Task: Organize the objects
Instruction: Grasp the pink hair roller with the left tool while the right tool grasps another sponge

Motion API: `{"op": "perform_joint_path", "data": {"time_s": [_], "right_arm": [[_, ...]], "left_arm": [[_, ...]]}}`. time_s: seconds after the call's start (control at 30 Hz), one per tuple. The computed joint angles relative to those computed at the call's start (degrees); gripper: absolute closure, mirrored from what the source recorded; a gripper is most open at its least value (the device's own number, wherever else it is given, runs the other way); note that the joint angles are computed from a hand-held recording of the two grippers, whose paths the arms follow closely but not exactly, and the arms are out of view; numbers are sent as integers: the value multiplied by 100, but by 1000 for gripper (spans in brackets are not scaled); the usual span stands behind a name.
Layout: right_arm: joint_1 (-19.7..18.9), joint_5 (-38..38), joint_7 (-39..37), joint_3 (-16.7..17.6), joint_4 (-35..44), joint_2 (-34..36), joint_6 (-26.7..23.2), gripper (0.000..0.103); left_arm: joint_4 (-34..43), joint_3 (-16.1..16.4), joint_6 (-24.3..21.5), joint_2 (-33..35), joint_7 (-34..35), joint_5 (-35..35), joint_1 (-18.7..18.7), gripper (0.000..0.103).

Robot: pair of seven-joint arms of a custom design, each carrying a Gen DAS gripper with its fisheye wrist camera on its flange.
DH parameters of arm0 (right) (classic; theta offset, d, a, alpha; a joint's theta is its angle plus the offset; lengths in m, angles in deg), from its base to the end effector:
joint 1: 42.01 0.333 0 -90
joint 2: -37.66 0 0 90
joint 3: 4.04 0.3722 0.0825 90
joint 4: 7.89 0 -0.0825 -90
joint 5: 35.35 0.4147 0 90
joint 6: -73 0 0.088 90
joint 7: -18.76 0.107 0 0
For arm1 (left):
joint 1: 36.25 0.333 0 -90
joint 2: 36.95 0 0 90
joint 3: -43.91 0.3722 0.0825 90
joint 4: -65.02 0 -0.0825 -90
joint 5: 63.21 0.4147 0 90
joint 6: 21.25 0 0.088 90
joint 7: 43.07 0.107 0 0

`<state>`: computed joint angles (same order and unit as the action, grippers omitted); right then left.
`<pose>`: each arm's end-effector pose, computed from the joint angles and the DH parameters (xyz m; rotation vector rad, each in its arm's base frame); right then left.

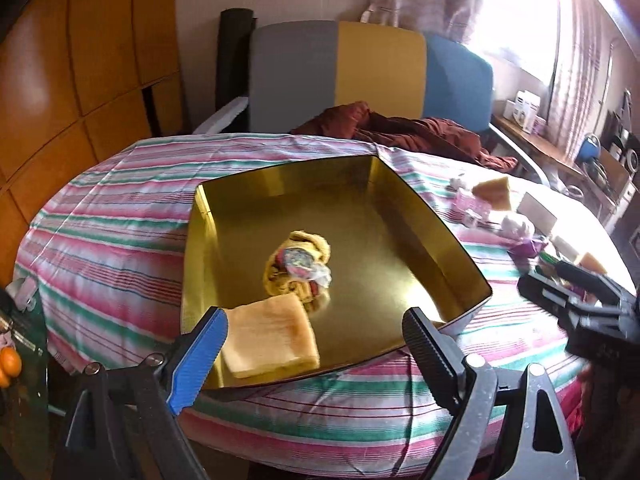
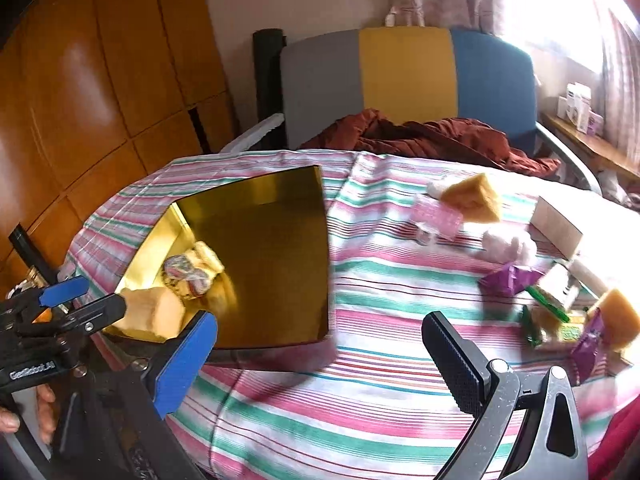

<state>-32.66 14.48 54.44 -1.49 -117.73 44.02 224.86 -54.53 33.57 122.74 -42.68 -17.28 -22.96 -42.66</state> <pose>0.6516 0.1149 0.5404 -1.9907 1.1814 -0.3315 0.5596 -0.1779 0.5684 -2.0334 1.4146 -0.5833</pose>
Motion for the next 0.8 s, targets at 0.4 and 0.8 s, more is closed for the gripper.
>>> {"op": "perform_joint_path", "data": {"time_s": [0.4,0.8], "right_arm": [[-613,-909,1717,-521,1097,682,39,0],[-1326,-1278,2920,-506,2264,1614,-156,0]], "left_arm": [[638,-1,396,609,1339,-962,-168,9],[2031,-146,-69,1638,2686,-2153,-220,10]]}}
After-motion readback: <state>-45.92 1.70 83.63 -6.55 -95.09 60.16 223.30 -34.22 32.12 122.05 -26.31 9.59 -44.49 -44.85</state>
